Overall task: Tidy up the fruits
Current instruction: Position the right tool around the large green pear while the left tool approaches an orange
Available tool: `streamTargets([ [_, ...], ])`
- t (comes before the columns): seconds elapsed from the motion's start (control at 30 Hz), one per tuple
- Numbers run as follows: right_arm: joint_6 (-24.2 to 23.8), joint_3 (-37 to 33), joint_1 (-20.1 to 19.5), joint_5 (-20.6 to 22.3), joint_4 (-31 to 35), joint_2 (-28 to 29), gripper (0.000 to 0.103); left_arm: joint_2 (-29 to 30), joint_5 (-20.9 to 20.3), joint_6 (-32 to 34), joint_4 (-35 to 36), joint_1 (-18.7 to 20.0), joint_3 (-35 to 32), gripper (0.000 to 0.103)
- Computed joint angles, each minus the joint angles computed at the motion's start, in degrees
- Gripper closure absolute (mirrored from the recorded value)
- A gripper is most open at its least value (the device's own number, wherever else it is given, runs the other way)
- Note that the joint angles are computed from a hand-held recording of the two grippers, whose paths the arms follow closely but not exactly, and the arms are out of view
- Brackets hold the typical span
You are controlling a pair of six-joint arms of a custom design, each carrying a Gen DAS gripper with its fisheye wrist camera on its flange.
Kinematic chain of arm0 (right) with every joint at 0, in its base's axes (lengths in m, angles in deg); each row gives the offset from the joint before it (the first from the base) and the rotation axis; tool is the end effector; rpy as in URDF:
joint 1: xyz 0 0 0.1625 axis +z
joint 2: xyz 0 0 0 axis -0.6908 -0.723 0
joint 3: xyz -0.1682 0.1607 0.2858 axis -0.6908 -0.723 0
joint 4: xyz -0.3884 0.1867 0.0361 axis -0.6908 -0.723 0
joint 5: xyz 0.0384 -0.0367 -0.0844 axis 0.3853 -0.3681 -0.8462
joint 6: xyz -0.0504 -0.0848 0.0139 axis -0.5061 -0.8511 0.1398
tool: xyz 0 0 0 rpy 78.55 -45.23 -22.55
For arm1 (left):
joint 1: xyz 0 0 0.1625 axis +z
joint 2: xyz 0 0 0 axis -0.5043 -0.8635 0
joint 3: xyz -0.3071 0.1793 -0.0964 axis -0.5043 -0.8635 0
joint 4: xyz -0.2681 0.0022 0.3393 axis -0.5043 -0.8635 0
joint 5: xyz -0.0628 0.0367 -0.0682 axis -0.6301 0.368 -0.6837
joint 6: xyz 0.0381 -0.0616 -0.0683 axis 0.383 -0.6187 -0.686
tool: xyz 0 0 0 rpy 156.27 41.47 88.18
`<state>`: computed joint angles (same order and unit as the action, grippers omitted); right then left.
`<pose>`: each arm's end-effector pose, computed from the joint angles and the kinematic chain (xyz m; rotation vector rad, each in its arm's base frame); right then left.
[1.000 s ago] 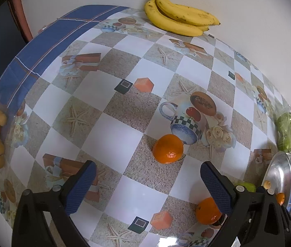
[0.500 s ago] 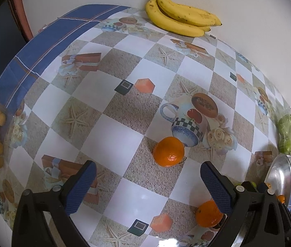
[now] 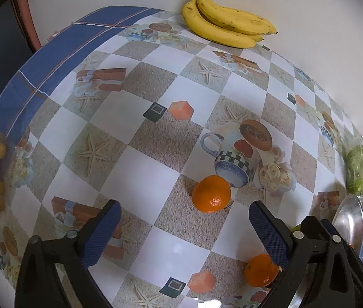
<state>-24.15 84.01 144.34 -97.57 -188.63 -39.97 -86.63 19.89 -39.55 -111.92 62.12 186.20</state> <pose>0.1747 -0.4165 0.2251 0.3691 -2.6764 0.5392 -0.2865 -0.4099 0.1093 -0.3198 2.3489 -0.6062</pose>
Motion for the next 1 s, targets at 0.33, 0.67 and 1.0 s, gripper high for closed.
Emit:
streamTargets([
  [0.33, 1.5, -0.4, -1.2, -2.6, -0.4, -1.3, 0.056, 0.6, 0.3, 1.2, -1.1, 0.6, 0.0, 0.009],
  [0.67, 2.1, -1.3, -0.6, -9.5, 1.7, 0.5, 0.06, 1.5, -1.1, 4.0, -6.7, 2.1, 1.0, 0.022],
  [1.0, 2.3, -1.2, -1.1, -6.9, 1.8, 0.4, 0.061, 3.0, -2.0, 8.2, -12.3, 3.4, 1.0, 0.055],
])
